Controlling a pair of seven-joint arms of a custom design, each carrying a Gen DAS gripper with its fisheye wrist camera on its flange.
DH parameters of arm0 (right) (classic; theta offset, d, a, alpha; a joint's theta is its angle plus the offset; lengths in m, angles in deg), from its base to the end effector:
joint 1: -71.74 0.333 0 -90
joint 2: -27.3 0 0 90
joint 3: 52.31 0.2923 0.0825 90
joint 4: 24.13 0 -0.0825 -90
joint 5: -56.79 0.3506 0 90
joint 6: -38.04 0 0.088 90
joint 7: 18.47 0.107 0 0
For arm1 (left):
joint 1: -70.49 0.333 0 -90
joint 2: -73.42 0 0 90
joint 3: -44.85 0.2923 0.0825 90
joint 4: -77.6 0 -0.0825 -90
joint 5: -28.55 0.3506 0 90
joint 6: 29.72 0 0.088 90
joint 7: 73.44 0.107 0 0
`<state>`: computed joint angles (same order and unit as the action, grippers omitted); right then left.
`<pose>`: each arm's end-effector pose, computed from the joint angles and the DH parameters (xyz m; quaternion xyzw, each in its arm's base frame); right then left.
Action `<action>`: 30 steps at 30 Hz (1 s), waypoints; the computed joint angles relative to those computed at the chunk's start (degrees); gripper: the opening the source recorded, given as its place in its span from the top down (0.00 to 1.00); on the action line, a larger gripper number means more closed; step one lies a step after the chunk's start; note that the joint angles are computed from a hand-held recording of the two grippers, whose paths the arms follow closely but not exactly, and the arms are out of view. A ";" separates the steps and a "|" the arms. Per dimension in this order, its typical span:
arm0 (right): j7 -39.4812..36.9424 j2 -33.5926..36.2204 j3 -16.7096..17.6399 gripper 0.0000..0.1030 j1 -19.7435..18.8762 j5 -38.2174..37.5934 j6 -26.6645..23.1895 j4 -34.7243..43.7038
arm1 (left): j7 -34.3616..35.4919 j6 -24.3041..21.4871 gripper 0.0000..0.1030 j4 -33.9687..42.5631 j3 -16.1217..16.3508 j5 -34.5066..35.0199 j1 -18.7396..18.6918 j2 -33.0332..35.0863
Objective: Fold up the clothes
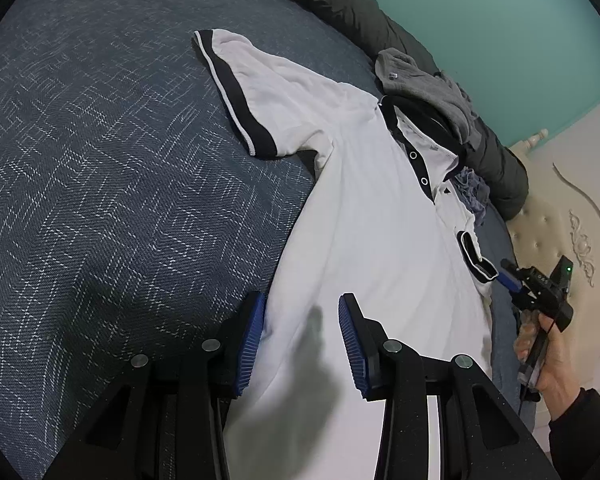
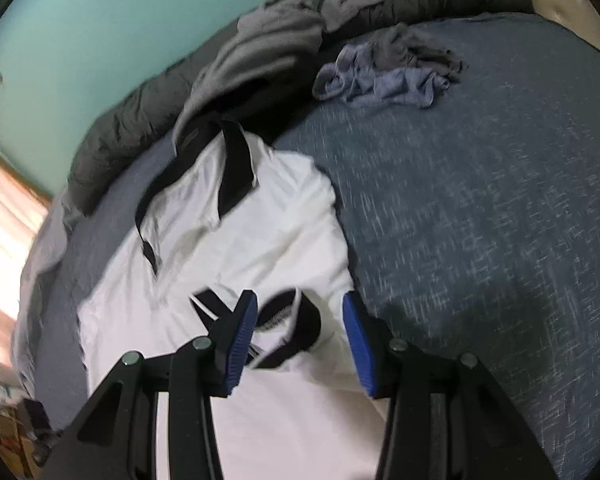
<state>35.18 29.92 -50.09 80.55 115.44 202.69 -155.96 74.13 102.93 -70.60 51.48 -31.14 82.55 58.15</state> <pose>0.5145 0.0510 0.3670 -0.6305 0.6994 -0.0584 0.3316 0.3934 0.1147 0.3576 0.6757 -0.6328 0.3743 0.0539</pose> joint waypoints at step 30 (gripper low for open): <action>-9.57 -9.13 -3.84 0.77 5.04 -6.20 -6.28 -7.95 | -0.05 -0.97 0.59 0.25 0.00 -0.01 0.53 0.29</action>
<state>25.61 20.80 -53.93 85.59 109.24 196.41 -163.91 74.09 101.96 -70.34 51.48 -31.15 83.08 58.44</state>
